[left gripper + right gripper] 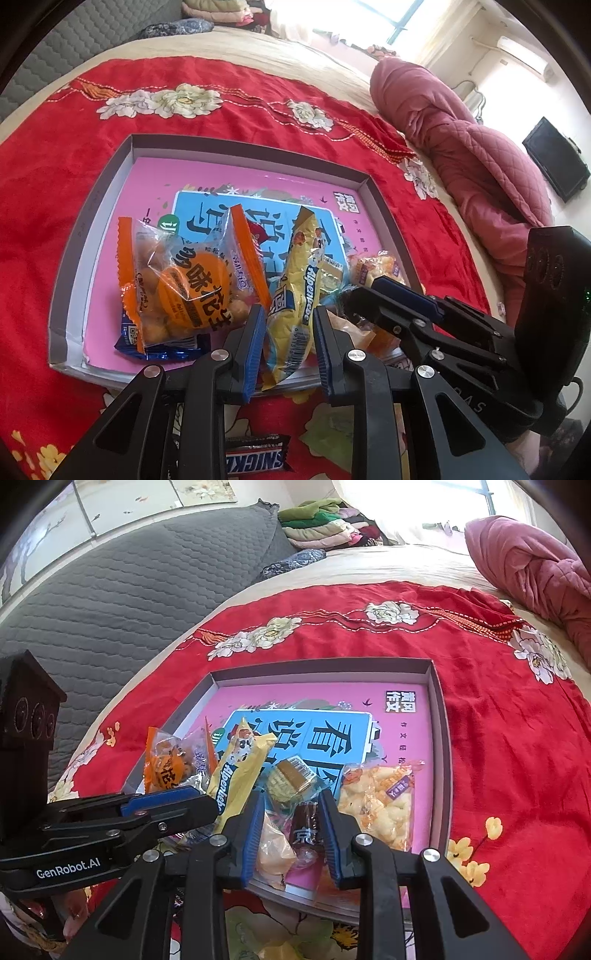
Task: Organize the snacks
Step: 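Open the left gripper releasing the Alpenliebe bar while the right opens releasing the chocolate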
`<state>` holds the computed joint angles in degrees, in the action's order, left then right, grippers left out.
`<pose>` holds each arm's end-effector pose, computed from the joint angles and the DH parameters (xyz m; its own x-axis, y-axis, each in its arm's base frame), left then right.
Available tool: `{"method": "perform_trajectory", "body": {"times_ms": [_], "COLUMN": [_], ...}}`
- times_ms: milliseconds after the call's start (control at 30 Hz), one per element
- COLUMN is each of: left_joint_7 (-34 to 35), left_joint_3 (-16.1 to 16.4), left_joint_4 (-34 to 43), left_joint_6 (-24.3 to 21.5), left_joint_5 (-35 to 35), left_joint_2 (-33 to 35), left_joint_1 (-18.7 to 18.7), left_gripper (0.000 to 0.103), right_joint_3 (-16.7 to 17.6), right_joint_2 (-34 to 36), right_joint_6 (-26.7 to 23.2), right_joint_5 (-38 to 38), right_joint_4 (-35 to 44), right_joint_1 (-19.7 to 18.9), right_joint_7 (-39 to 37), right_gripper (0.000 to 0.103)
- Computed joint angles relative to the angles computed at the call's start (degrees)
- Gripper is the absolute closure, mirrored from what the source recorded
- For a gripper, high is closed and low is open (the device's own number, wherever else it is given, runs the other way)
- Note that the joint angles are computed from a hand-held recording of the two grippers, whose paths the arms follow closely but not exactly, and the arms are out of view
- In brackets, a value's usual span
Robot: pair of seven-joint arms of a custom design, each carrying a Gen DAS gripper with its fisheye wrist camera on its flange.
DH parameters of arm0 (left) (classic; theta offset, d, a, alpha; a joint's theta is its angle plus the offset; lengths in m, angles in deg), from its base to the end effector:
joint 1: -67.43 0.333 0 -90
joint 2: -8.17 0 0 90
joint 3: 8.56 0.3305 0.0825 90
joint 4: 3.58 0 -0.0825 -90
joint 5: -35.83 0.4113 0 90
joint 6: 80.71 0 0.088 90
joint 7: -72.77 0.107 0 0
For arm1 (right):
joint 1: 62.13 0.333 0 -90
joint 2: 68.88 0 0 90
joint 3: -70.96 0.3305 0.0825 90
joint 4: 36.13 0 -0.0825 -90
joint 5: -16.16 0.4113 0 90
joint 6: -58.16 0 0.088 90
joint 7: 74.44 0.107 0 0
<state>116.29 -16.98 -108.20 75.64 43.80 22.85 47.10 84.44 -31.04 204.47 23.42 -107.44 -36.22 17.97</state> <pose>0.6124 -0.3323 0.4717 0.1014 -0.9203 0.3779 -0.8319 -0.2868 -0.4751 0.6676 0.4706 0.4636 0.5117 -0.8105 -0.2850 -0.7675 -0.2822 -0.5756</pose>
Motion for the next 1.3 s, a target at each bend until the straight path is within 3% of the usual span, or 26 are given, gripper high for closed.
{"method": "perform_trajectory", "body": {"times_ms": [200,567,767,1067,1133,1300], "left_joint_7": [0.5,-0.1,0.4,0.1,-0.1,-0.1], "left_joint_3": [-0.2,-0.3,-0.8,-1.1,-1.2,-1.6], "left_joint_4": [0.1,-0.3,-0.7,-1.9,-2.1,-2.8], "left_joint_6": [-0.3,-1.2,-1.5,-1.7,-1.9,-2.4], "left_joint_5": [-0.7,0.4,0.0,0.9,1.3,1.8], "left_joint_2": [-0.3,-1.4,-2.1,-4.0,-4.4,-5.4], "left_joint_1": [0.1,0.2,0.6,1.0,1.1,1.4], "left_gripper": [0.062,0.05,0.043,0.041,0.038,0.035], "right_joint_3": [-0.1,0.1,0.4,0.5,0.4,0.8], "right_joint_2": [-0.3,-0.7,-1.3,-2.8,-3.0,-4.1], "right_joint_6": [0.4,1.0,1.9,4.2,4.6,6.4], "right_joint_5": [0.1,0.3,0.9,1.0,0.8,1.0], "right_joint_4": [-0.3,-0.5,-1.2,-3.0,-3.4,-5.0], "right_joint_1": [-0.1,-0.3,-0.7,-1.0,-0.9,-1.5], "right_joint_7": [0.4,0.4,0.3,0.0,0.2,0.2], "right_gripper": [0.073,0.072,0.067,0.056,0.05,0.048]}}
